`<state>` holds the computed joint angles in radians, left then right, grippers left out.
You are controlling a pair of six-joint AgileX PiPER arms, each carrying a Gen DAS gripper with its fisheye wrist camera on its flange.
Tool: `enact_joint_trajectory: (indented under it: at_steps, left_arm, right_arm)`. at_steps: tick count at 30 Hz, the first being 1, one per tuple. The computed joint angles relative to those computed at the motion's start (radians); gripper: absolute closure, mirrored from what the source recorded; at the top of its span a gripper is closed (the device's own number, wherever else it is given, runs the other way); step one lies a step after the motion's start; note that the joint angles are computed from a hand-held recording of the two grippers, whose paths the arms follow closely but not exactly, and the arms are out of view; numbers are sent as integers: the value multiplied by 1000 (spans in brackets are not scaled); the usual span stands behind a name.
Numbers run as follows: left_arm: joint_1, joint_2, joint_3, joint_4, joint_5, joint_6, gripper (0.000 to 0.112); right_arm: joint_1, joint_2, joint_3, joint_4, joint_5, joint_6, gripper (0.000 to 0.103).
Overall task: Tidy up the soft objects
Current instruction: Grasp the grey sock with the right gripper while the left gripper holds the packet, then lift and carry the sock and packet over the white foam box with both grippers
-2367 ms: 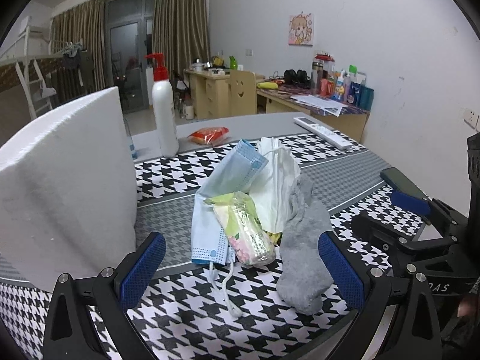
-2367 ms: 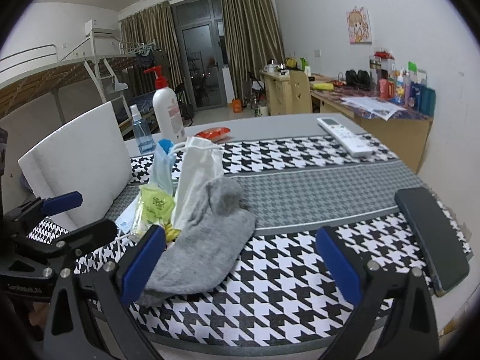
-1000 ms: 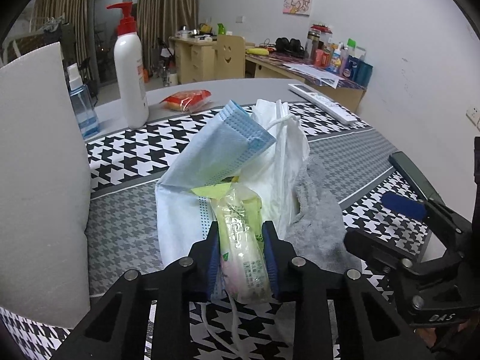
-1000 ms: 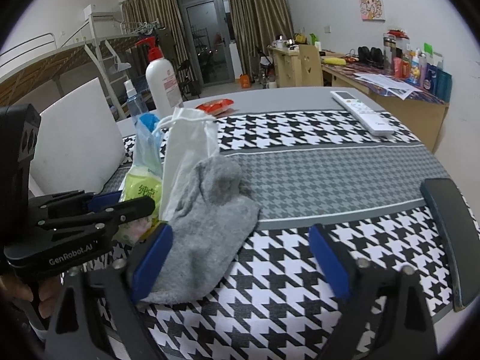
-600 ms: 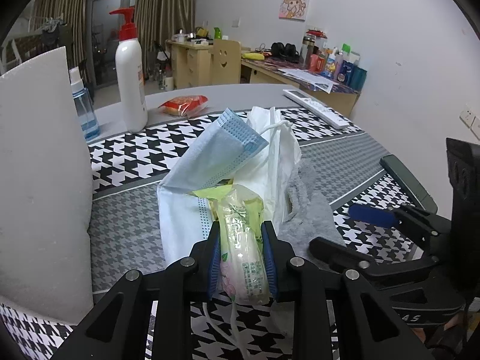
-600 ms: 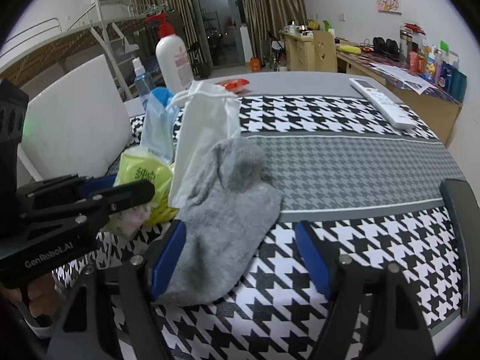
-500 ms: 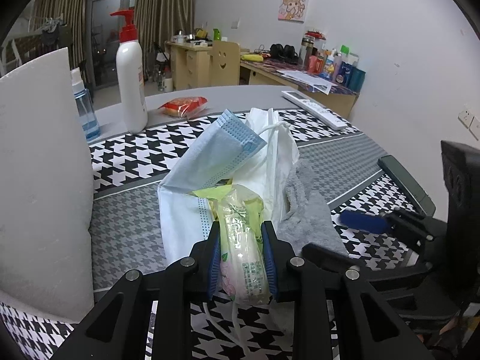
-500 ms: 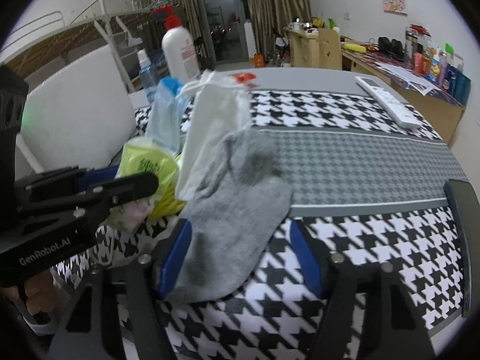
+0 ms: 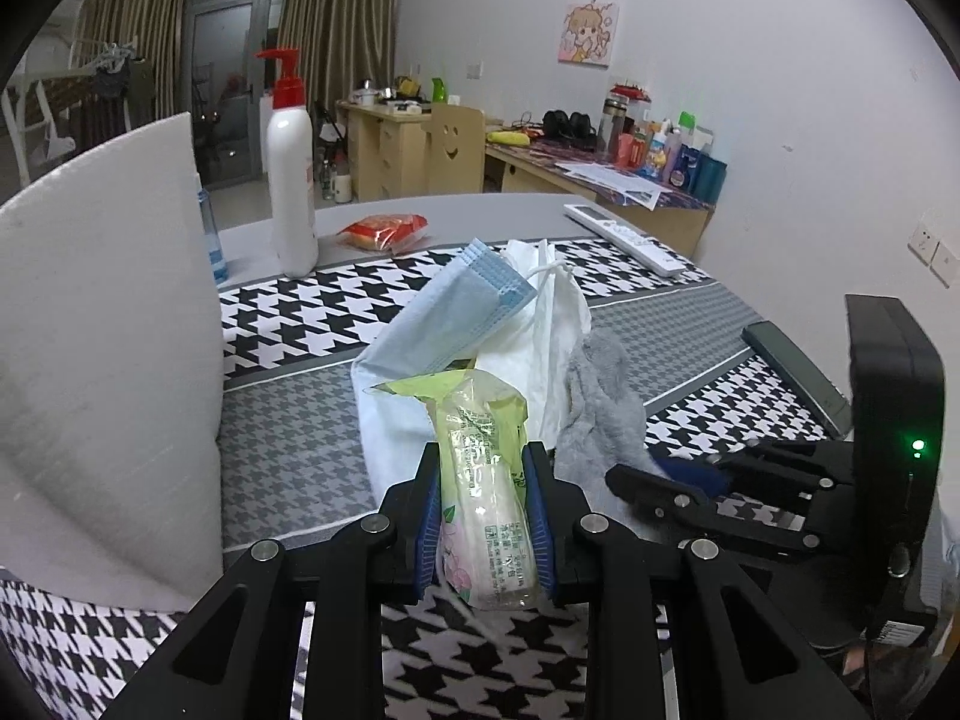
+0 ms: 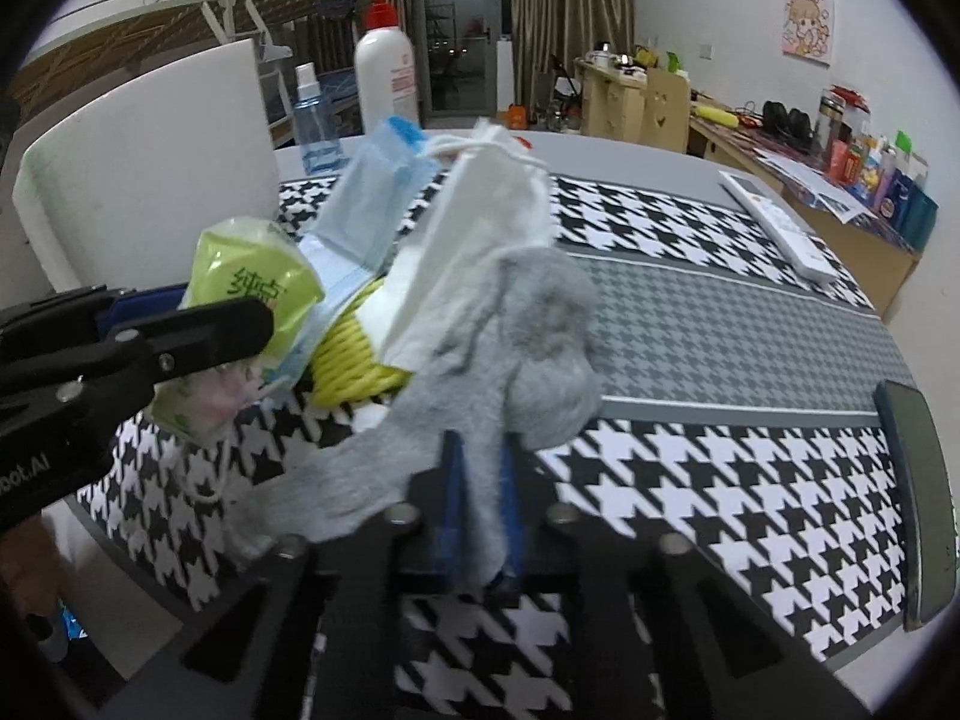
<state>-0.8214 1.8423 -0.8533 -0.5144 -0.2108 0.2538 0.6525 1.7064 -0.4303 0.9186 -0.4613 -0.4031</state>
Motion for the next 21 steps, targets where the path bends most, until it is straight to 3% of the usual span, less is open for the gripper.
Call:
enact_joint_trajectory:
  at_steps: [6,13,21]
  left_arm:
    - [-2,-67,85,30,-51,-36,85]
    - [-14,-135,164,34,-104,-43,85]
    - [-27,-219,227,-45,-145,31,85]
  right_arm:
    - [28,-65,41,30,-26,17,95]
    - [132,-181,72,243,-108,-118,95]
    - [195,-279,80,366,-163,-225,95]
